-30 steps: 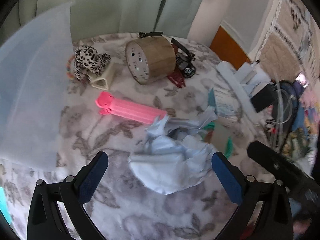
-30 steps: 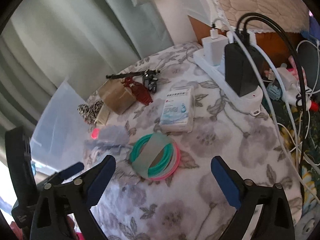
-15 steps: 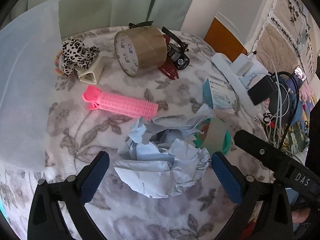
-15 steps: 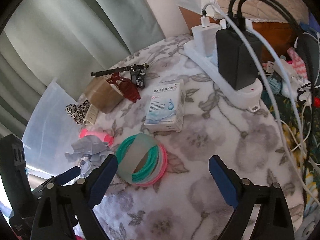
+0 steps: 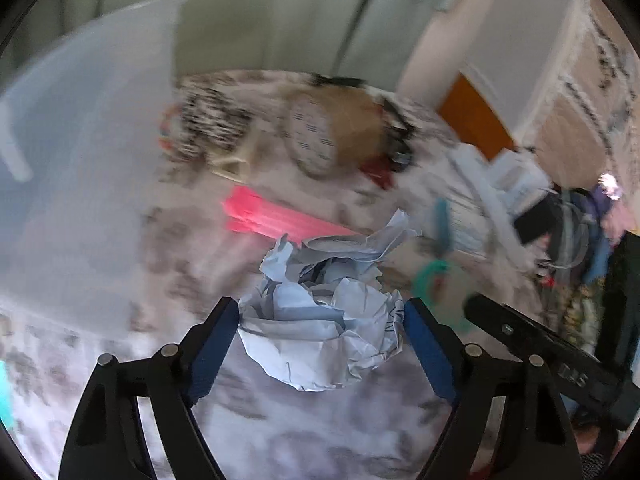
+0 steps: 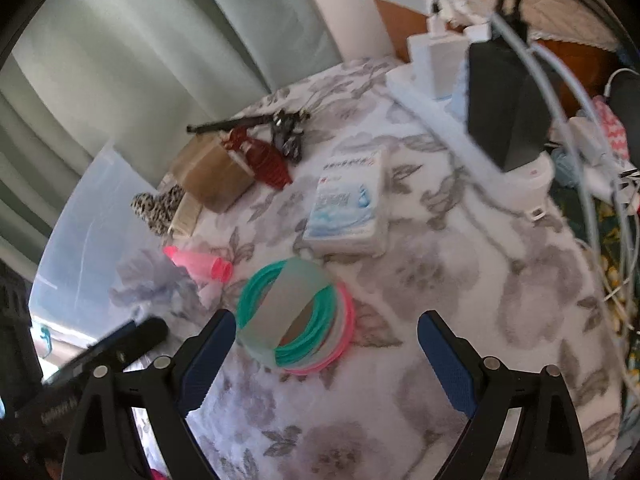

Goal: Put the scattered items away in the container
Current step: 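Carry the paper with the left gripper while the right gripper carries the coil over the clear box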

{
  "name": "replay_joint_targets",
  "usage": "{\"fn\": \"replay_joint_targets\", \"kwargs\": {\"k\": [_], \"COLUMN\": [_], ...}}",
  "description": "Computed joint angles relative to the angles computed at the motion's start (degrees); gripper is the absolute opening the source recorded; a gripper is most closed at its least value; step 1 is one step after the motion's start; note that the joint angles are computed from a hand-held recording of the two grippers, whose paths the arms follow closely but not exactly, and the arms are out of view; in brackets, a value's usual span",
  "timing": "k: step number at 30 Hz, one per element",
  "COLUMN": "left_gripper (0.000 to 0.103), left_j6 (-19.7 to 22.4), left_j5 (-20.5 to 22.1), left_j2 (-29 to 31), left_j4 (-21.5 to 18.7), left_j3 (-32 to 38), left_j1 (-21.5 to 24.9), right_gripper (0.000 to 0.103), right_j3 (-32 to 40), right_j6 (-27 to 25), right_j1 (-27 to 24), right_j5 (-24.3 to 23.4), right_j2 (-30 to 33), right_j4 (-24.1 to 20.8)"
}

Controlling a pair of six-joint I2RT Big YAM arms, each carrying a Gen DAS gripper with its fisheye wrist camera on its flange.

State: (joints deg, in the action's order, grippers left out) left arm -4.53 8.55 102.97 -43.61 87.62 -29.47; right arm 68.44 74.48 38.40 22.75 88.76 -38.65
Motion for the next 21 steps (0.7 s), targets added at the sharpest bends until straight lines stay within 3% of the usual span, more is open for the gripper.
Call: {"fn": "replay_joint_targets", "kwargs": {"k": [4, 7, 10, 21], "left_gripper": [0.085, 0.089, 0.090, 0.086], "left_j6": [-1.16, -0.06, -0.44, -1.59], "left_j5": [0.94, 0.57, 0.93, -0.04], "left_j2": [0.73, 1.20, 1.33, 0.55], "left_j4": [-0.40, -1.15, -1.58, -2.38], "left_j3": [-0.07, 0.49, 0.60, 1.02], "left_j1": [1.25, 0.83, 0.95, 0.65], "right_gripper": [0.094, 0.088, 0.078, 0.076], "right_j3": [3.32, 6.09, 8.43, 8.79], "right_j6": [-3.96, -6.13, -6.53, -5.32], "right_j1": [-0.17, -0.21, -0.25, 0.44], "right_j5": [-1.64, -1.31, -0.18, 1.02], "right_j2": [3.42, 5.70, 7.22, 6.11], "right_j4": [-0.61, -3.34, -7.21, -8.91]}}
